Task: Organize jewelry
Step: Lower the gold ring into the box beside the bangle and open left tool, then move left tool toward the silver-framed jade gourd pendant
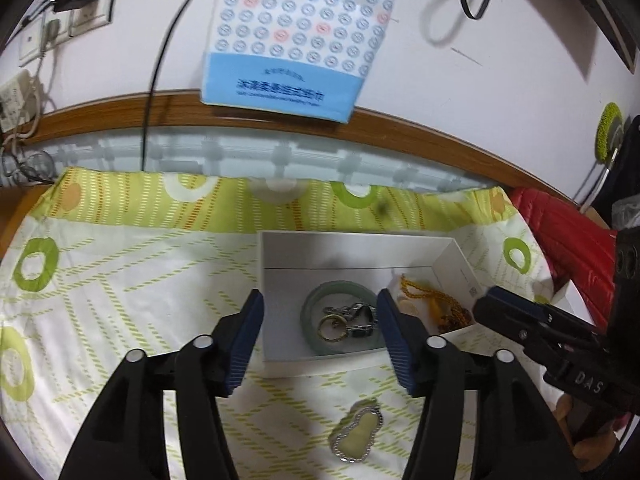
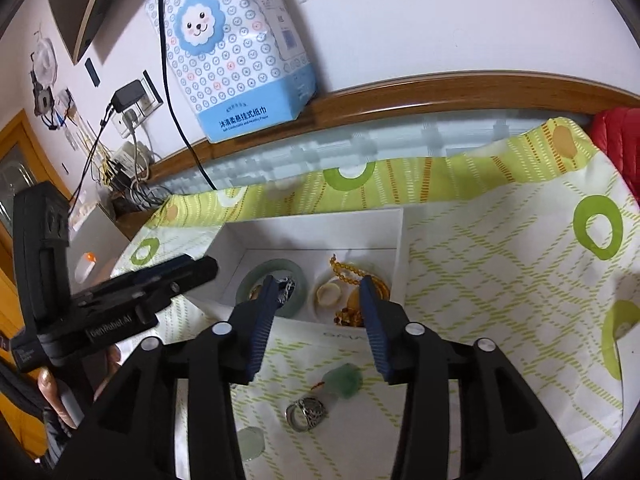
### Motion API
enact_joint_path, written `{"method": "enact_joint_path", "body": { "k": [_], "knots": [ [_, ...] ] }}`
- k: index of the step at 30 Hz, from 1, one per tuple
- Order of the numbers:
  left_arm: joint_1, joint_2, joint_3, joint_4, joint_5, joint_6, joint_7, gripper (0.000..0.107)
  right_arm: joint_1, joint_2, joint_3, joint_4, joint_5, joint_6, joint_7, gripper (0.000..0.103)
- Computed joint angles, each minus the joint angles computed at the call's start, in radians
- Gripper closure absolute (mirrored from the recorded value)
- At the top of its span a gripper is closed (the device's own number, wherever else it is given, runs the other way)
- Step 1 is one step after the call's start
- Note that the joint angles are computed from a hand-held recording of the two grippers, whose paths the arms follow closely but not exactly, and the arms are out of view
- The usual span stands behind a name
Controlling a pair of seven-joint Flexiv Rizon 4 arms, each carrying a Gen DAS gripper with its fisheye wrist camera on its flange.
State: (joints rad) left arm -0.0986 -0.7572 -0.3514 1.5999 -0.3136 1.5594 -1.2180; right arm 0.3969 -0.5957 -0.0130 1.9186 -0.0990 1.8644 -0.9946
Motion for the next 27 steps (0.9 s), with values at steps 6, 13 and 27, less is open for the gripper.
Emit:
{"method": "enact_joint_path", "body": {
  "k": [6, 13, 27],
  "knots": [
    [-0.027, 0.001, 0.045, -0.009, 0.002, -0.008, -0.028, 0.044, -0.007, 0.003, 0.004, 0.013, 0.015, 0.009, 0.009, 0.056],
    [-0.045, 0.004, 0.074, -0.012, 0.015, -0.008, -0.043, 0.036, 0.065, 0.018, -0.077, 0.029, 0.062, 0.003, 0.01, 0.05],
    [-0.064, 0.005, 0.096, -0.014, 0.042, -0.008, -0.042, 0.029, 0.105, 0.029, -0.121, 0.041, 0.091, 0.0, 0.01, 0.044]
  ]
}}
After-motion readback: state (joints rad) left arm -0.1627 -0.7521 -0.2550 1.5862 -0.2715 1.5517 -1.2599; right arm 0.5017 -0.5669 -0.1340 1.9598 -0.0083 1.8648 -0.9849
